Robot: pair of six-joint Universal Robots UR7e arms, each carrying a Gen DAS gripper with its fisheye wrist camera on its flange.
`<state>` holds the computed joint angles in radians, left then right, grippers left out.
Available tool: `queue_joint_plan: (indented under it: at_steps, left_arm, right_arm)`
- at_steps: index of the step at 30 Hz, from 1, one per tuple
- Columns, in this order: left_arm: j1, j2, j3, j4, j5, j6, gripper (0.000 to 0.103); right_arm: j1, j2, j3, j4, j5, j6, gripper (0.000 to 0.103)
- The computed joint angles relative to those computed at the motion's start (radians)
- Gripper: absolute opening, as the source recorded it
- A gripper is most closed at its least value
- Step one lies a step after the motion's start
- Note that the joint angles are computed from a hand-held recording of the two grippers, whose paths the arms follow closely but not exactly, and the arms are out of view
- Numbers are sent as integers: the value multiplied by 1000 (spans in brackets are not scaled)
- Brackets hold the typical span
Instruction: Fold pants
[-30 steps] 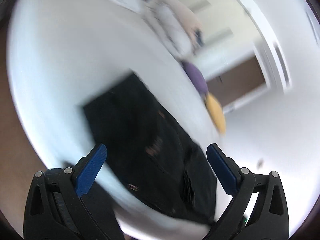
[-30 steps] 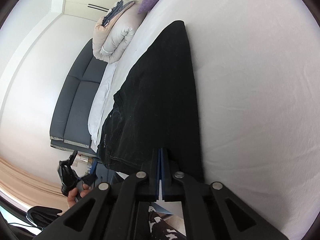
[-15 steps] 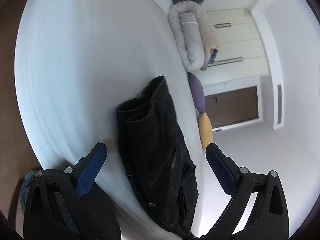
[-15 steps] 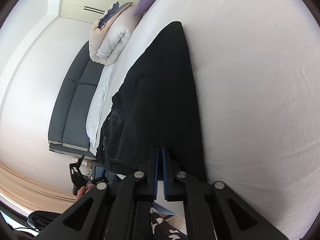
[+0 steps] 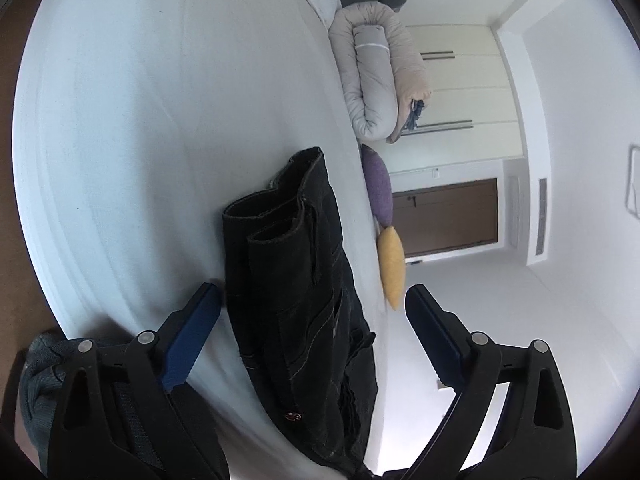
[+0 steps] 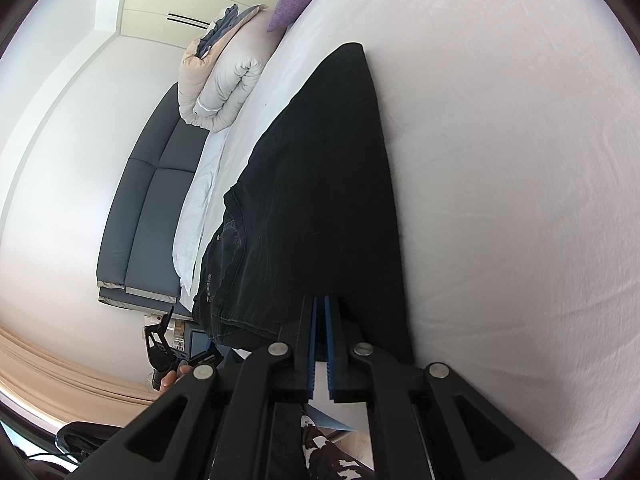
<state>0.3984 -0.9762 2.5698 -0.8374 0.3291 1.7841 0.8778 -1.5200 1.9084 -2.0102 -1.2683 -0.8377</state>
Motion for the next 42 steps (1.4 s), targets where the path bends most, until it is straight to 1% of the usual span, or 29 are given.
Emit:
queue_joint_plan:
  at_steps: [1,2,4,5,6,8,9,10,13,14,15,16,17,18,19,21,22,23,24,26,27,28,30,31,33,37,40,42]
  left_arm:
    - [2,0,2,-23,7,21,91]
    - [11,-11,16,-88,27,72,89]
    - [53,-26,8,-110,73,129,89]
    - [81,-35,12,-150,108,177,89]
    - [100,-34,27,-225,129,214,88]
    - [115,-13,72,-404,153,260,88]
    - [124,-11,83,-453,164,277,86]
    - [132,-11,87,-475,174,286,84]
    - [166,-21,81,-482,210,296,66]
    - [177,-23,76,-474,221,290,56]
    - [193,-25,67,-460,236,287,44]
    - [206,-27,56,-433,243,275,38]
    - [210,-28,53,-419,245,264,30]
    - [218,-28,49,-416,251,264,27]
    - [210,-32,39,-376,233,252,25]
    - [195,-45,21,-302,206,244,21]
    - [181,-54,12,-257,184,239,20]
    - [171,-64,0,-215,168,243,20]
    - [163,-75,-15,-166,154,246,19]
    - [144,-96,-54,-50,124,253,19]
    - [135,-101,-77,9,110,255,19]
    - [128,-104,-102,68,98,262,19]
    - [111,-97,-166,212,66,266,19]
    - [99,-90,-190,267,52,263,19]
    - [82,-70,-243,378,31,256,19]
    - [74,-60,-307,470,24,300,19]
    - [74,-51,-351,531,25,323,19]
    - [69,-45,-371,562,24,333,19]
  right_arm:
    - [0,1,-1,0,1,0,3]
    - [0,1,-2,2,0,0,3]
    - [-1,1,-1,1,1,-2,3]
    - [-1,1,-1,0,1,0,3]
    - [0,1,-2,0,0,0,3]
    - [0,2,-4,3,1,-1,3]
    - [0,3,-5,3,1,-1,3]
    - [1,3,-6,2,0,-1,3]
    - [1,4,-8,4,-1,-2,3]
    - [1,4,-8,3,-1,-2,3]
    - [1,4,-8,3,-1,-2,3]
    - [3,4,-9,2,-3,-2,3]
    - [4,3,-9,1,-6,-3,3]
    - [9,1,-10,-1,-12,-4,4]
    - [13,-4,-8,-4,-16,-6,6]
    - [25,-18,-8,8,-15,-20,29]
    - [37,-32,-4,14,-11,-33,48]
    - [48,-44,2,8,-9,-39,64]
    - [59,-55,8,-1,-3,-44,68]
    - [91,-58,0,12,13,-46,68]
    - [113,-51,-6,15,6,-39,67]
    - [148,-35,-14,6,-19,-21,64]
    - [210,8,-34,0,-72,15,38]
    - [249,43,-47,-4,-99,43,35]
    - [311,106,-72,2,-124,73,33]
    - [413,230,-109,4,-178,121,31]
    - [464,310,-125,-47,-246,163,31]
    - [480,352,-135,-90,-285,199,30]
